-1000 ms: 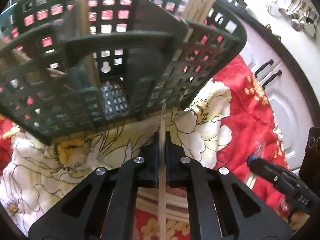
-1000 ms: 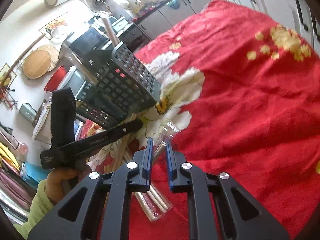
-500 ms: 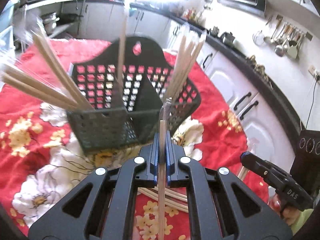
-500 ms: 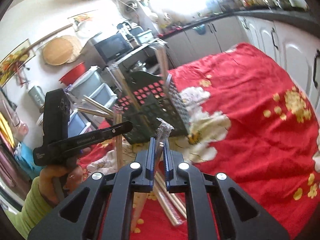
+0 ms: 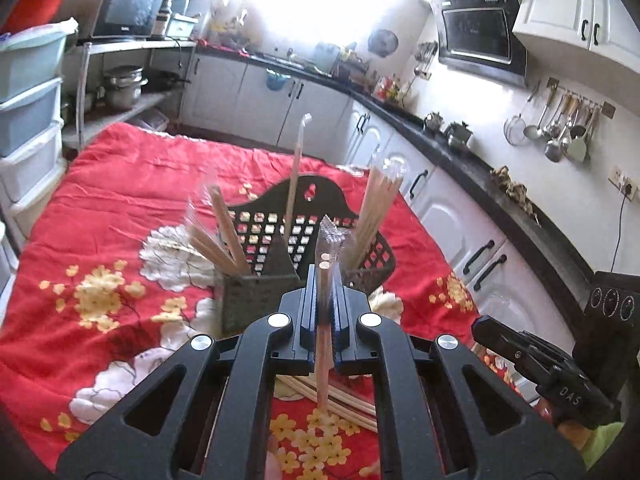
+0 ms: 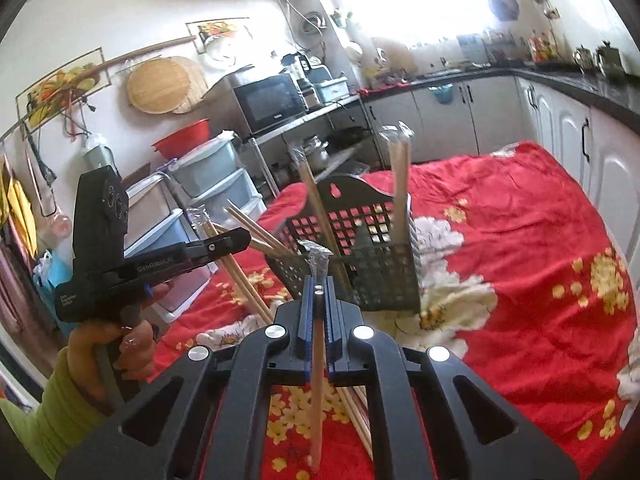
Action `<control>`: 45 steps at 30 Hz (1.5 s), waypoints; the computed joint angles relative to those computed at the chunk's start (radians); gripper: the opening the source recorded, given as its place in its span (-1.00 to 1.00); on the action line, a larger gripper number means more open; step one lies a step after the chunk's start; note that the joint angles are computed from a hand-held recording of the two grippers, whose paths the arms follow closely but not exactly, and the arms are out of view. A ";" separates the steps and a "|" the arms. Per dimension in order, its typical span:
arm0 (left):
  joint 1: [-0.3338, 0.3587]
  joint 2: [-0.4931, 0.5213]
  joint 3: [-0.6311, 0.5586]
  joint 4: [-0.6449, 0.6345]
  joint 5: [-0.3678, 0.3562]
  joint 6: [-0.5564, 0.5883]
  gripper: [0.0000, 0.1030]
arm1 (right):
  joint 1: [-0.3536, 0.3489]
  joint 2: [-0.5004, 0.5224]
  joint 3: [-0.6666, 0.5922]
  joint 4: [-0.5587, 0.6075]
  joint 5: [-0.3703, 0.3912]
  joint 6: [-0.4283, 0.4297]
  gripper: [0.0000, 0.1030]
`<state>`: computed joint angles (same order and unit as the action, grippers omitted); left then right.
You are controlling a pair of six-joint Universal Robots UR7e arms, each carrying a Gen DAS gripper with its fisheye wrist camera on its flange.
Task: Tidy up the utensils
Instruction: 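Lift the held chopsticks upright with both tools above the green holder, then lower the chopsticks into the holder and open both tools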
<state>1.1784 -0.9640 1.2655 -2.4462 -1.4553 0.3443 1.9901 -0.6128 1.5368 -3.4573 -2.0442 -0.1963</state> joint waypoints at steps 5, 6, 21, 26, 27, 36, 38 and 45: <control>0.001 -0.010 -0.004 -0.020 -0.012 -0.002 -0.95 | 0.010 0.005 -0.032 0.001 0.013 -0.038 -0.91; -0.001 -0.013 -0.004 -0.026 -0.012 -0.004 -0.95 | 0.012 0.007 -0.042 0.000 0.015 -0.048 -0.91; -0.023 -0.020 -0.042 -0.116 -0.023 -0.021 -0.95 | 0.041 0.039 -0.162 -0.025 0.025 -0.169 -0.91; -0.036 -0.019 -0.051 -0.180 -0.027 -0.032 -0.95 | 0.050 0.049 -0.203 -0.058 0.022 -0.218 -0.91; -0.038 -0.018 -0.052 -0.195 -0.026 -0.034 -0.95 | 0.052 0.054 -0.219 -0.070 0.016 -0.236 -0.91; -0.055 0.018 -0.112 -0.237 -0.021 -0.060 -0.95 | 0.054 0.079 -0.298 -0.149 0.027 -0.323 -0.91; -0.059 0.031 -0.127 -0.247 -0.013 -0.062 -0.95 | 0.055 0.090 -0.324 -0.161 0.028 -0.340 -0.91; -0.069 0.066 -0.150 -0.308 -0.001 -0.081 -0.95 | 0.053 0.107 -0.374 -0.210 0.044 -0.380 -0.91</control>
<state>1.1097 -0.8979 1.1158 -2.7546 -1.4563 0.2636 2.0431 -0.5054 1.1633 -3.6677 -2.0006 -0.5766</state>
